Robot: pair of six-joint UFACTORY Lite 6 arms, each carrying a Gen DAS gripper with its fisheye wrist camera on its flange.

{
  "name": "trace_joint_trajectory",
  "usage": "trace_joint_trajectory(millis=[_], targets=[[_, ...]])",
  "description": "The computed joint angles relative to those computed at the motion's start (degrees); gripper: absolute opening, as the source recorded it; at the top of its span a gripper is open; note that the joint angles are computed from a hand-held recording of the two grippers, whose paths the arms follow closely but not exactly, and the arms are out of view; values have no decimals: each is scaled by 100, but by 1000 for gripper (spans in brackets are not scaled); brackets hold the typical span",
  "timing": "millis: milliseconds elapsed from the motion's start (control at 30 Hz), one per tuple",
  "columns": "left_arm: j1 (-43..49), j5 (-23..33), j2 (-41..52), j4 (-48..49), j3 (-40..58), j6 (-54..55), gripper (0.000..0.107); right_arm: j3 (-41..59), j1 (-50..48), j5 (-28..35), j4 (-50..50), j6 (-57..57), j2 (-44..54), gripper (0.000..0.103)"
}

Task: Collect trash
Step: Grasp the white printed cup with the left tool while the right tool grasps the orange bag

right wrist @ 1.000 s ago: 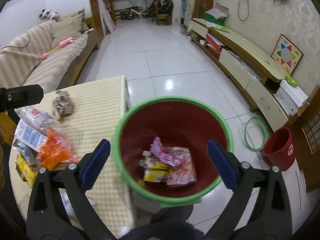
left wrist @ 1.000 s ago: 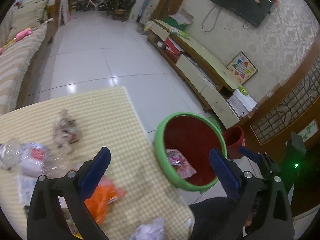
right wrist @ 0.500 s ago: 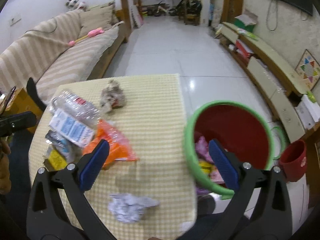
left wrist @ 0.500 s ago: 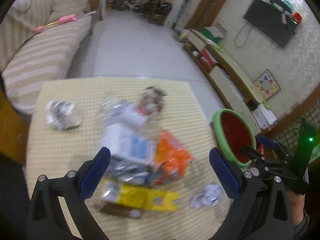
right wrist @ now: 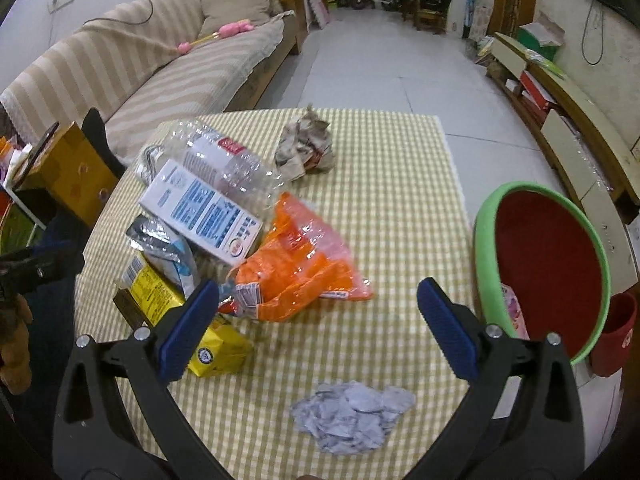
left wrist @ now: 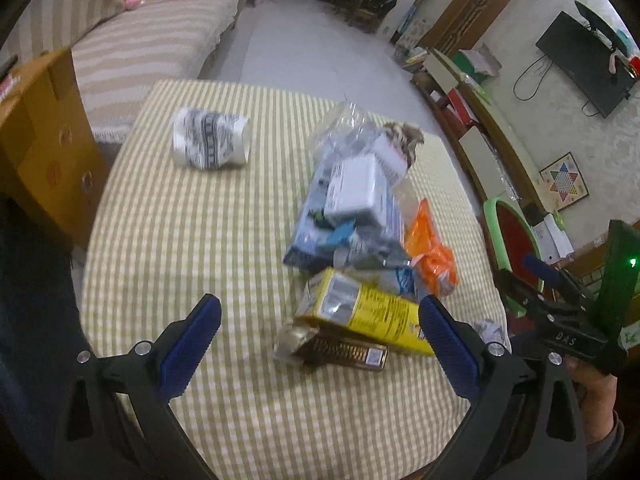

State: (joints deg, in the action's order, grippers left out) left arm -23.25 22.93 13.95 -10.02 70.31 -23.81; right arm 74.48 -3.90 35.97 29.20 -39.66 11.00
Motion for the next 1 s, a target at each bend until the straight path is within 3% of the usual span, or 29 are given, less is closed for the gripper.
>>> trace_joint_trajectory(millis=[300, 600, 733, 1000], targets=[[-46, -3, 389, 81, 546, -72, 95, 277, 144, -5, 107, -21, 384, 98], [602, 513, 1528, 187, 2332, 45, 95, 950, 153, 148, 171, -28, 1038, 98], [1008, 912, 2273, 755, 3211, -276, 95, 1214, 204, 226, 177, -7, 1379, 98], [1553, 1583, 3906, 792, 5087, 108, 95, 1580, 391, 263, 101, 83, 1925, 98]])
